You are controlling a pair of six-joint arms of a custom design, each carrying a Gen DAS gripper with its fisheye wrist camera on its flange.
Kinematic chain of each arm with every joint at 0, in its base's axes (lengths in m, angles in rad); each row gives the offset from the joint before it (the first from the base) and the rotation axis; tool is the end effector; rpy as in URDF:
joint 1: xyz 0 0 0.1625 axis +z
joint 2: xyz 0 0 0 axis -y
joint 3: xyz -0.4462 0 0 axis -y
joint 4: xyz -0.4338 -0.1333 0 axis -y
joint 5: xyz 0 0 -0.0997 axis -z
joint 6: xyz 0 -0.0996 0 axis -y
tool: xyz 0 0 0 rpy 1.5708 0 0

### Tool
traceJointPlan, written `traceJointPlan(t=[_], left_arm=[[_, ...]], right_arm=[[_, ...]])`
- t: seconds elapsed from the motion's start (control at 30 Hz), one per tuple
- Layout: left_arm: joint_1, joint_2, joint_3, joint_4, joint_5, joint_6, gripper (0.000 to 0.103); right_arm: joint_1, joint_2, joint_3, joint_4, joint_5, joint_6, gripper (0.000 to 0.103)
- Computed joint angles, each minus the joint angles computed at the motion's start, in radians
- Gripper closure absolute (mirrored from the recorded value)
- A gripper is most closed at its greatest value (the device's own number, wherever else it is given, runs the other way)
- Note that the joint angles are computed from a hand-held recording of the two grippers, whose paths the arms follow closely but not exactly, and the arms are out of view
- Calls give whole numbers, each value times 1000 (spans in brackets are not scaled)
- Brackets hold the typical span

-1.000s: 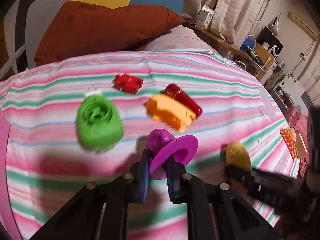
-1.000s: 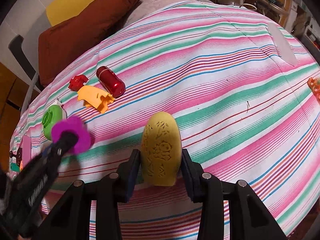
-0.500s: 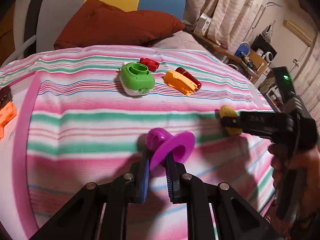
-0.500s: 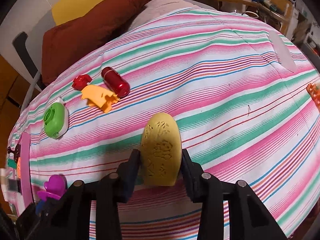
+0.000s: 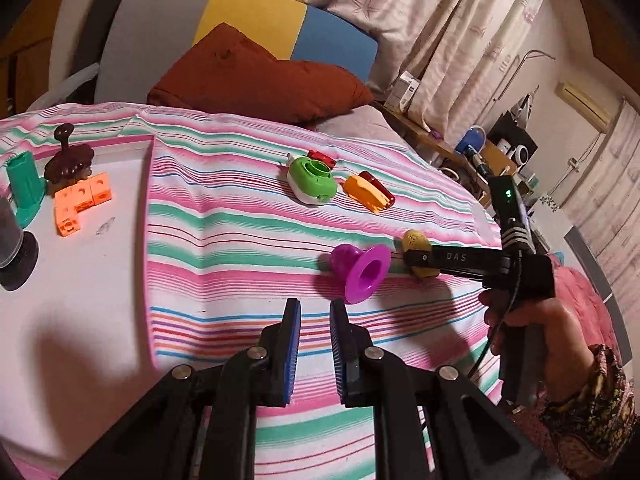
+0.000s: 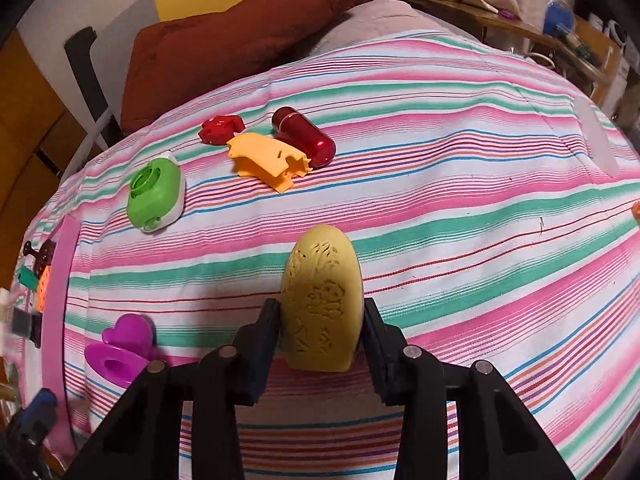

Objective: Organize rigid objects
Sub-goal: 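Lift the purple toy with the left gripper and carry it toward the tray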

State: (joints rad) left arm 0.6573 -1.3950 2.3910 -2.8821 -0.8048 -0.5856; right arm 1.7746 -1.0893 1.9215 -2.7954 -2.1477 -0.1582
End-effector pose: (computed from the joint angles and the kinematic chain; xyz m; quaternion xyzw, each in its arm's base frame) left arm -0.2175 -0.4235 0.2004 0.0916 0.9133 -0.3580 0.1709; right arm 0.2034 -0.5939 0.1982 0.1147 -0.9349 0.1932 0.2747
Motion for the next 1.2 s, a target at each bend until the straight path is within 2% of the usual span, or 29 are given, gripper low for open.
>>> traceJointPlan(t=[0.07,0.2,0.37,0.5,0.57,0.7,0.83,1.0,1.2], left_arm=[[-7,11,-9,7,19,15,89],[29,74,-65,-18,-38,48,70],[103,180,-184,-57,-87,37,70],[142,229,-261,26,-84,14,71],[133,243,-267,43,-78,44,71],[67,269,-229,-2,-48,165,71],[18,282,-191,8,-24,190,71],[31,280,-182,35,-49,147,70],[41,289,-191,16,-73,179,70]], right_arm=[[3,-1,6,-5,-5,12,62],[6,-3,7,0,-30,12,62],[-6,-2,-4,15,-16,8,62],[-14,-4,-17,42,3,27,62],[-18,-9,-21,58,16,43,62],[-26,-17,-26,73,31,62,62],[-30,-24,-25,82,39,67,62],[-23,-14,-27,79,23,56,62],[-17,-5,-26,67,9,44,62]])
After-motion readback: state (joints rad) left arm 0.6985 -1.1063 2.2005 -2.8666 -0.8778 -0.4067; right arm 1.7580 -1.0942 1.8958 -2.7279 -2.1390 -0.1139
